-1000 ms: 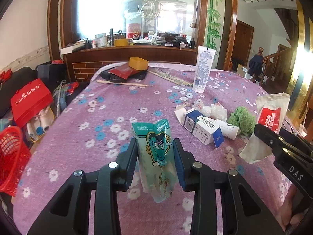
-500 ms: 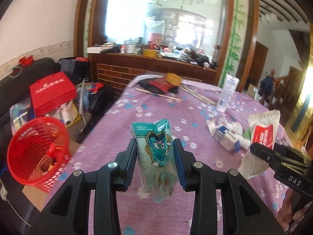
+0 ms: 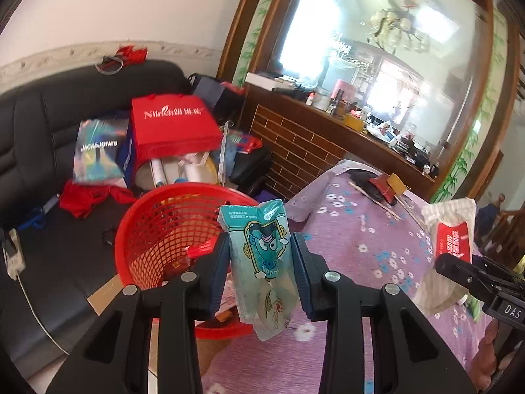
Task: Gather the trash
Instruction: 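Carry both items over the red basket and open both tools to drop them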
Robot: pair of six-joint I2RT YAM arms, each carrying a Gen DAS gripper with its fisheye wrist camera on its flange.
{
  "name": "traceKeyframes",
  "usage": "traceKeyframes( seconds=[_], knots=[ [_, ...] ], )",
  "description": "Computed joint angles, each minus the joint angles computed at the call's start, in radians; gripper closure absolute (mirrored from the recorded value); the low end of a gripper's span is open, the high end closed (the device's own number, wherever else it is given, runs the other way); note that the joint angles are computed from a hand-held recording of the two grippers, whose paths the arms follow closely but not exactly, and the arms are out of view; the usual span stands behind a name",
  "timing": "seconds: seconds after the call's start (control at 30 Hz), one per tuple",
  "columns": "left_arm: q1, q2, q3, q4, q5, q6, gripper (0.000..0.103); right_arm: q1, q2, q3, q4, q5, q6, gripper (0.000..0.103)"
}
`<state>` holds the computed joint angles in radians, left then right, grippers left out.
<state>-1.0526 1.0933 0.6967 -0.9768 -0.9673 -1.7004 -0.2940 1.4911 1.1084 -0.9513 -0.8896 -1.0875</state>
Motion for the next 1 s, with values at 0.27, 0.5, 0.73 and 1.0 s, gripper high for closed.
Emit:
traceKeyframes(
  seconds=[0.27, 0.5, 0.73, 1.0],
  knots=[
    [0.145, -0.192, -0.177, 0.140, 0.062, 0.141, 0.062, 0.347, -0.088, -0.122, 0.248, 0.131, 0.257, 0.044],
    [0.135, -0.245, -0.218, 0.049, 0.010, -0.002, 0.037, 0.526, -0.006, -0.100, 0.386, 0.200, 0.406, 0.031],
    [0.072, -0.214, -0.181, 0.005, -0.021, -0.069, 0.037, 0.353, 0.019, -0.061, 0.312, 0.081, 0.351, 0.031],
    [0.028, 0.100, 0.024, 0.180, -0.019, 0.136, 0.032, 0.044, 0.157, 0.044, 0.170, 0.045, 0.134, 0.031]
  ],
)
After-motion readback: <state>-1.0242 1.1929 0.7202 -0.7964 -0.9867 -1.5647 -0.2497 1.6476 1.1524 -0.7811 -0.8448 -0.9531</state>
